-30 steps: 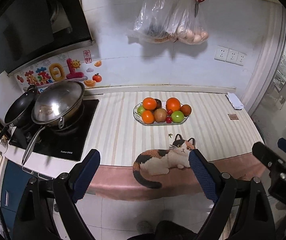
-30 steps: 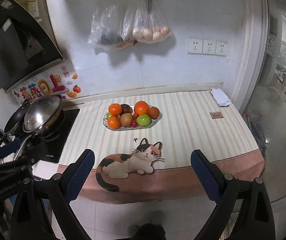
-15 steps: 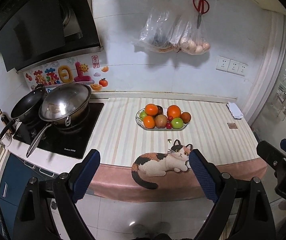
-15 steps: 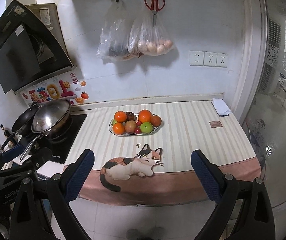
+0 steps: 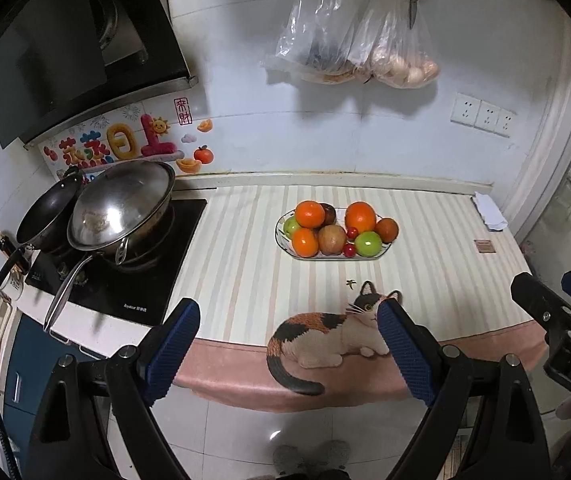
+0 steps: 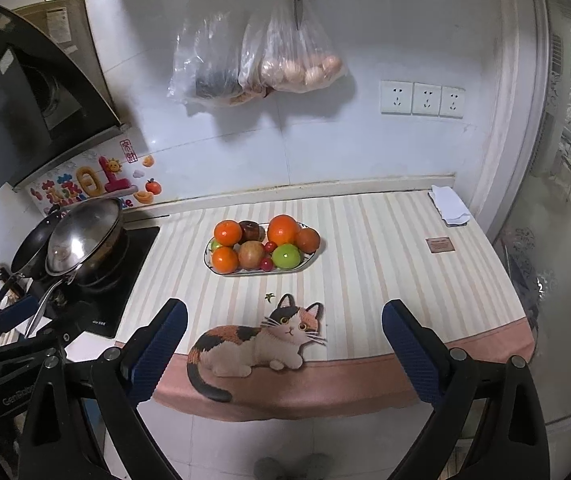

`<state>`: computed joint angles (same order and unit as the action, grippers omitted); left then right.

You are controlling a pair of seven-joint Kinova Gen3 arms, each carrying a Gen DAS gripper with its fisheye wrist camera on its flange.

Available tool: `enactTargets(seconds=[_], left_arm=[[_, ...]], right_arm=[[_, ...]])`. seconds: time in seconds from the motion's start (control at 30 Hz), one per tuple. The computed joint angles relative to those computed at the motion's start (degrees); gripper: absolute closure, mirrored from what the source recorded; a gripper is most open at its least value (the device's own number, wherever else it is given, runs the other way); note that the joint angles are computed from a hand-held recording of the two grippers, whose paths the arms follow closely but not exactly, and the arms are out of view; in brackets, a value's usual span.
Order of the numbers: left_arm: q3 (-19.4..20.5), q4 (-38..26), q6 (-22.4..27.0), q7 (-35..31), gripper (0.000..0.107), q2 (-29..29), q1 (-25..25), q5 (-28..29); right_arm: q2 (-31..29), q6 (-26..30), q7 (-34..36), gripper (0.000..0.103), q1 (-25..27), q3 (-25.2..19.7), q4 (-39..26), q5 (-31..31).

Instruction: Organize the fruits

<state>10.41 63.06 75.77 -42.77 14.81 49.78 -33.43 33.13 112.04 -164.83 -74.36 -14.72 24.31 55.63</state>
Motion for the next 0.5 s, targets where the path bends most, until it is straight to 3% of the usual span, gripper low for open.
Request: enactTargets(seconds=[0.3, 0.5], left_arm=[[-1.8, -1.7, -0.7, -2.2, 0.017, 3.1, -2.4, 2.8], [-2.6, -2.1, -0.8, -2.7, 0.017, 3.8, -2.8, 3.7]], right_arm=[[0.4, -6.0, -0.3, 0.003, 5.9, 3.3, 4.1, -10.2], [1.3, -7.3, 0.7, 0.003, 6.0, 6.9, 4.3, -14.2]])
